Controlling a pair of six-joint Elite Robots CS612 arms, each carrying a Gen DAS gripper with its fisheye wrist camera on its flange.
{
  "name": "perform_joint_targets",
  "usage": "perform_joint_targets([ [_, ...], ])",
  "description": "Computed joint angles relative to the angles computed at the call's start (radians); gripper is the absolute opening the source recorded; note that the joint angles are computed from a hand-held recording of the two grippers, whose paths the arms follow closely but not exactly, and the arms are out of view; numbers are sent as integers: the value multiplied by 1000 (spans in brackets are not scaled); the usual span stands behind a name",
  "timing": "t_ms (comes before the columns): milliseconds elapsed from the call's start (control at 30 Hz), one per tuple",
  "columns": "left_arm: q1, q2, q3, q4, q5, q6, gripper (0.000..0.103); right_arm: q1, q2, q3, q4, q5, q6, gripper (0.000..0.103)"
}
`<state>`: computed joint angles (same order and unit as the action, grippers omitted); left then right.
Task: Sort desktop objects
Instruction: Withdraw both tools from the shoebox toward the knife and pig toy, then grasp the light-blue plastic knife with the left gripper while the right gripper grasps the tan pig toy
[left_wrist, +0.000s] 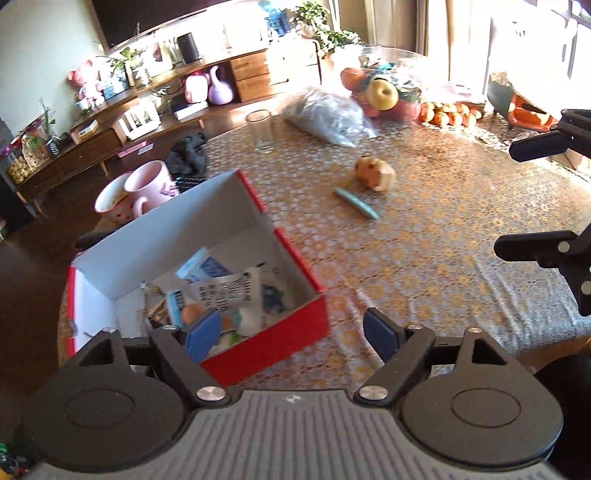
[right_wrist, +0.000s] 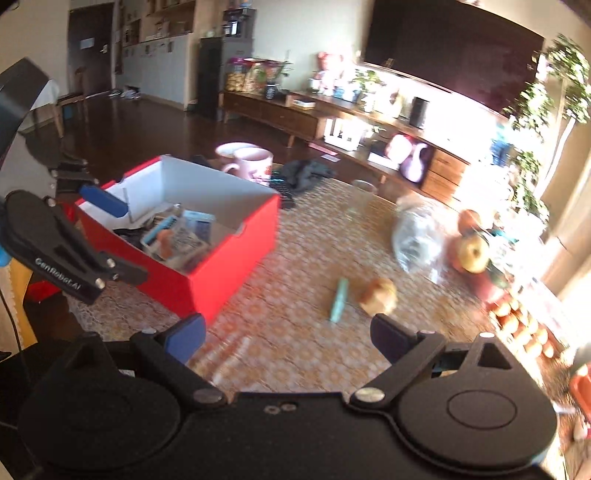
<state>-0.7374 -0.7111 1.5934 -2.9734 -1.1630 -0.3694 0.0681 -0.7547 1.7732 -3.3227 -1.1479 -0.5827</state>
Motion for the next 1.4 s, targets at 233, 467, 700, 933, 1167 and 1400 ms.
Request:
perform_joint_targets([
  [233, -20, 46, -58, -49, -20, 13, 101, -34, 5, 10, -29, -19, 19, 97],
  [467, -22, 94, -121, -81, -44, 61, 102, -52, 29, -24, -18, -26, 41, 97],
  [700, -7, 151, -201, -66, -61, 22, 102, -53, 72, -91, 24, -43, 48, 97],
  [933, -6, 218, -289, -33, -54, -3, 102, -48, 129, -189, 86, -56, 76, 97],
  [1167, 0, 286, -387, 2, -31, -29, 102, -45, 187, -296, 146, -60, 123, 96],
  [1400, 6, 350, -488, 55, -2, -59, 101, -33, 236, -385, 220, -63, 136, 96],
])
